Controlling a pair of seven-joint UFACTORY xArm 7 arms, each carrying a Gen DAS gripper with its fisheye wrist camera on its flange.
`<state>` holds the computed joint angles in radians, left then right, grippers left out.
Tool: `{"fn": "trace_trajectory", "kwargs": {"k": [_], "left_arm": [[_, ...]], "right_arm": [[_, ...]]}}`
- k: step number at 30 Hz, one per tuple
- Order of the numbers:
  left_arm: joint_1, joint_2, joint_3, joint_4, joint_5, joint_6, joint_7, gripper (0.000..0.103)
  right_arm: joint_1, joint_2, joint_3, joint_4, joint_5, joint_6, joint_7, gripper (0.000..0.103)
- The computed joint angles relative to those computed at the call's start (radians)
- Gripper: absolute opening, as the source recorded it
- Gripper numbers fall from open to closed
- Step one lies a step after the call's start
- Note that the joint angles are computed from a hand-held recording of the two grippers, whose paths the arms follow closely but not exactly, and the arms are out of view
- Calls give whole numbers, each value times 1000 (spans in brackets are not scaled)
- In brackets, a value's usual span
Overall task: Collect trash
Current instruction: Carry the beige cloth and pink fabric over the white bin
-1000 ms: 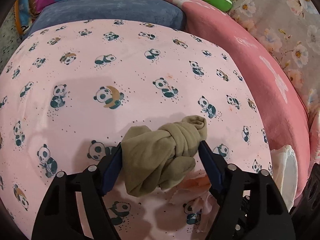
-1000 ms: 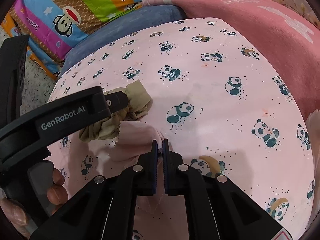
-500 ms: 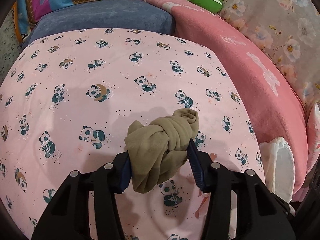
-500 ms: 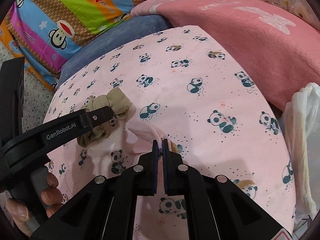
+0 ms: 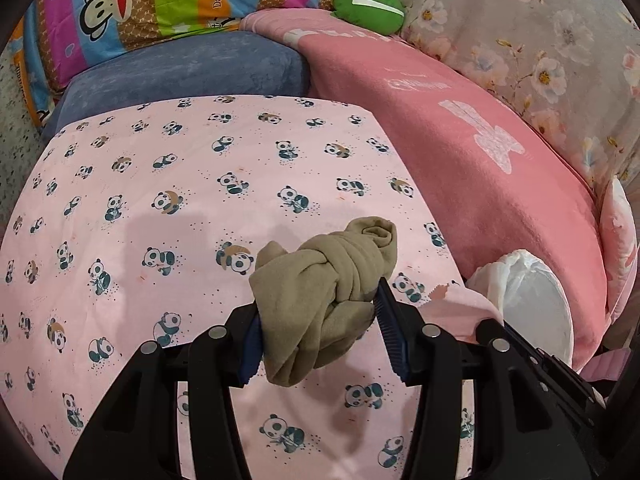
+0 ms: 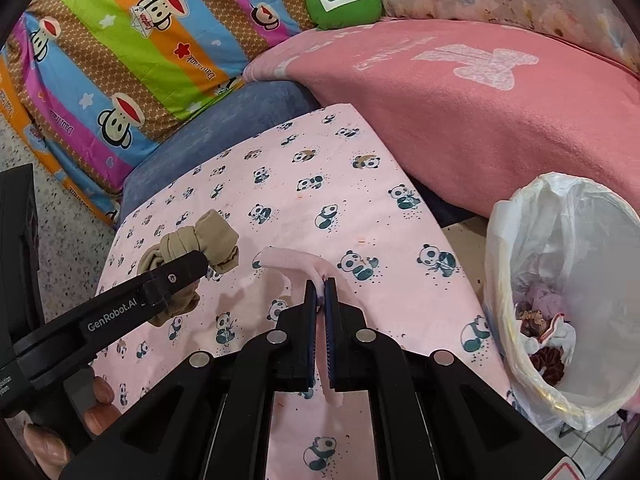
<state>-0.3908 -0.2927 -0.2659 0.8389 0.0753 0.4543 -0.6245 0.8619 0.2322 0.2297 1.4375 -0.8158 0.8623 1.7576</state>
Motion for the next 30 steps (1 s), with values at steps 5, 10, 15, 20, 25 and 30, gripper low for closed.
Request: {"fn": "trace_trajectory", "kwargs": {"k": [5,10,15,20,25,30], "left_arm": [[-11,-4,-45,24,46,20,-40,48],[-33,10,-76,56,88,35,-68,48],[-58,33,-100,93,132,48,-93,48],[-86,64,-118,131,176,59,-118,48],[-120,106,-129,173,217,71,-134,48],[-158,158,-130,222,254,85,-145,48]], "right_arm": [[-6,-105,27,-92,-29,43,64,5],[-43,-197,79,-172,-42,79,117,5],[-95,-292,134,-253,-34,105,151,5],[-152,-394,186,-337,-6,120,173,5],[-205,-498,232,-418,40,134,190,5],[-255,-594,267,-491,95,138,192,5]]}}
